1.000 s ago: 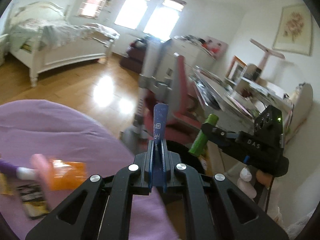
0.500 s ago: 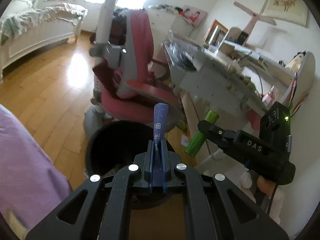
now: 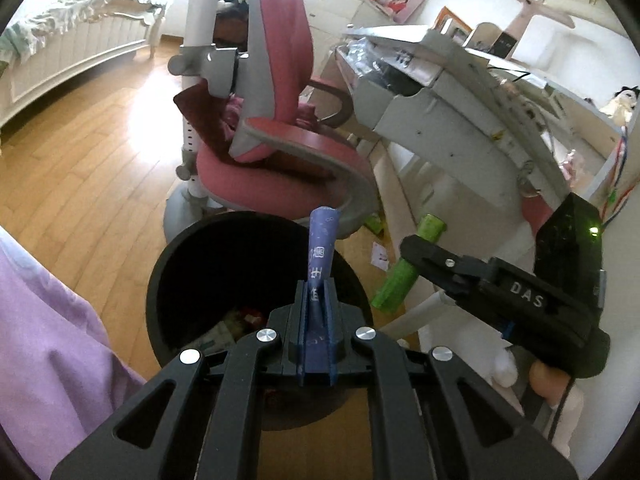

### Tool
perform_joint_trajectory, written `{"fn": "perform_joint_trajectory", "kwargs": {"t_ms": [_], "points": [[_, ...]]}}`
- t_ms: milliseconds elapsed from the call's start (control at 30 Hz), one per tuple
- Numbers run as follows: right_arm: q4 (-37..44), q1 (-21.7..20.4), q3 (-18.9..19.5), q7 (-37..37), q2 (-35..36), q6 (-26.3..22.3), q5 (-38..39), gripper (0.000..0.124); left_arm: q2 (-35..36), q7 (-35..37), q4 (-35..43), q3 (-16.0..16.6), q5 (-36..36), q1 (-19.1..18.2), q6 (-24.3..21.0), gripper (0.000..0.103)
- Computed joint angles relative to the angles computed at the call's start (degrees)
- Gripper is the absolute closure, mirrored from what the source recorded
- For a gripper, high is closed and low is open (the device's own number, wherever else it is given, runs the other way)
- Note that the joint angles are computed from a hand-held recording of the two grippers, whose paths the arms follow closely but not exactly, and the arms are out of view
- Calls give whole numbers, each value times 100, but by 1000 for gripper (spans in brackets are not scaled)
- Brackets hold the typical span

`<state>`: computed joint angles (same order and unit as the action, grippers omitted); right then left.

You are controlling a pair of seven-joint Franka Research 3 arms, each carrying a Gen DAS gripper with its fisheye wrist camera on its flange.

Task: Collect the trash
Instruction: 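Carry the toothbrush and Doublemint tube over the black bin and open both tools, then grasp the gold snack wrapper with the left tool while the right tool grasps the purple tube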

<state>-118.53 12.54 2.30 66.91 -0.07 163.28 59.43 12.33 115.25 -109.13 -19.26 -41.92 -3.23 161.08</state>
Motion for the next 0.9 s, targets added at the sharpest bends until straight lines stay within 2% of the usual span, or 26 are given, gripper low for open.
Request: {"fn": "perform_joint_trajectory", "kwargs": {"t_ms": [67, 100, 133, 167, 200, 233, 367, 433, 600, 733, 833, 900], "points": [[-18, -18, -17, 252, 2, -23, -101, 87, 55, -471, 71, 159, 448, -110, -99, 89], [-17, -27, -24, 357, 7, -38, -170, 79, 50, -610, 66, 180, 551, -111, -133, 75], [-49, -22, -15, 470, -2, 43, -273, 63, 25, -678, 45, 175, 590, -93, -134, 56], [-85, -10, -2, 526, -20, 150, -330, 53, 1, -675, 10, 146, 582, -78, -71, 47], [-116, 6, 10, 548, -41, 238, -358, 52, -89, -581, -102, 96, 497, -47, 92, 36], [-126, 19, 16, 612, -52, 256, -448, 52, -163, -523, -191, 75, 449, -34, 223, 33], [-106, 87, 46, 656, -76, 239, -472, 52, -525, -271, -458, 91, -8, 41, 246, 33], [-79, 146, 81, 642, -83, 231, -542, 52, -767, -145, -667, 214, -222, -5, 308, 33], [85, 356, 207, 512, -56, 85, -690, 52, -1608, 145, -1442, 697, -844, -158, 580, 33], [340, 565, 352, 369, 42, -161, -895, 52, -2295, -114, -2163, 1141, -834, -179, 956, 33], [657, 767, 509, 138, 204, -493, -1100, 52, -2808, -834, -2764, 1291, -223, 179, 1134, 33], [895, 896, 614, -6, 338, -709, -1222, 52, -3156, -1533, -3188, 1204, 433, 729, 1172, 33]]}}
